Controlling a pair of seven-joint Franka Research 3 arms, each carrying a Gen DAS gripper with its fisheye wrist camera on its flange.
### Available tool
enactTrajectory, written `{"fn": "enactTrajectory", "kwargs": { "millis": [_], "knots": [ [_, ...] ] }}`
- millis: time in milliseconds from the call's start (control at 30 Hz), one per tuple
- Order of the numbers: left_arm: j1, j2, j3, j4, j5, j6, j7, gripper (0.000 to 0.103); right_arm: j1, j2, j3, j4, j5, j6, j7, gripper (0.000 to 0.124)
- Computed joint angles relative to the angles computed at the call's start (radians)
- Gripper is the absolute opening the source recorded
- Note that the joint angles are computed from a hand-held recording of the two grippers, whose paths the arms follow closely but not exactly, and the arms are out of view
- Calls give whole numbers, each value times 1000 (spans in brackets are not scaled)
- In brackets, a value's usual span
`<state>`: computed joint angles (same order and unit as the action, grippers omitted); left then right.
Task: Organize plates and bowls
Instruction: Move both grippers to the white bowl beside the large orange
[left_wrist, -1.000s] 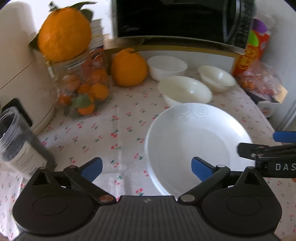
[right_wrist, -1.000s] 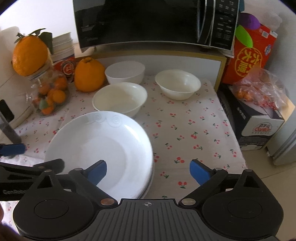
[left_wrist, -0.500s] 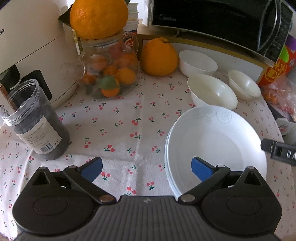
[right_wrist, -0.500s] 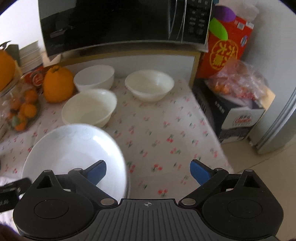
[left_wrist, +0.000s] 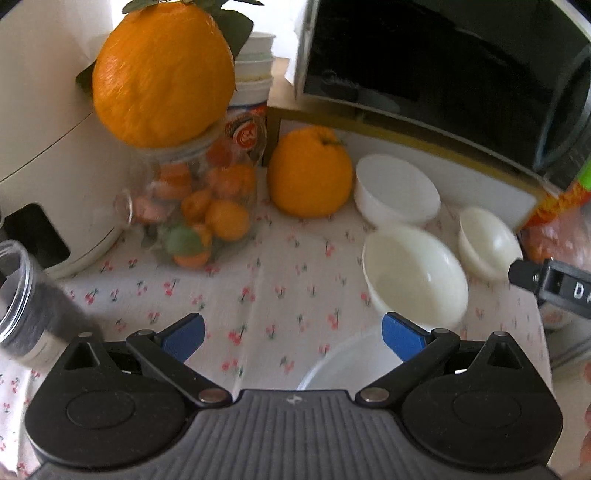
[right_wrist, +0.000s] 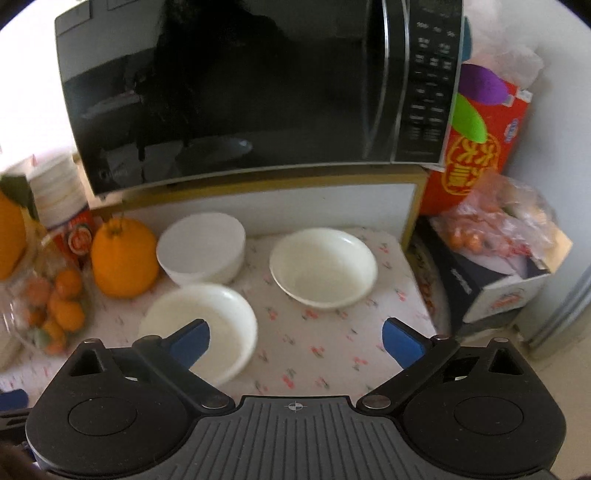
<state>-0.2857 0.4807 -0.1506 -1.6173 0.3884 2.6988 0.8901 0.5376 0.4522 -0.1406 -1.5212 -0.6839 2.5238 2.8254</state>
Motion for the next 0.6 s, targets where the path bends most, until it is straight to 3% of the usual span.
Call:
{"fn": "enactTrajectory", "kwargs": {
  "millis": [267, 433, 600],
  "knots": [
    [22, 154, -48, 222, -114, -58, 55, 102, -28, 110, -32, 129, 55, 46, -89, 101],
    [20, 218, -65, 265, -148, 27, 130, 95, -40, 134, -78, 88, 78, 252, -93, 101],
    [35, 271, -97, 299, -208, 115, 177, 83, -20, 175, -146, 88, 135, 374, -82, 100]
  ]
}}
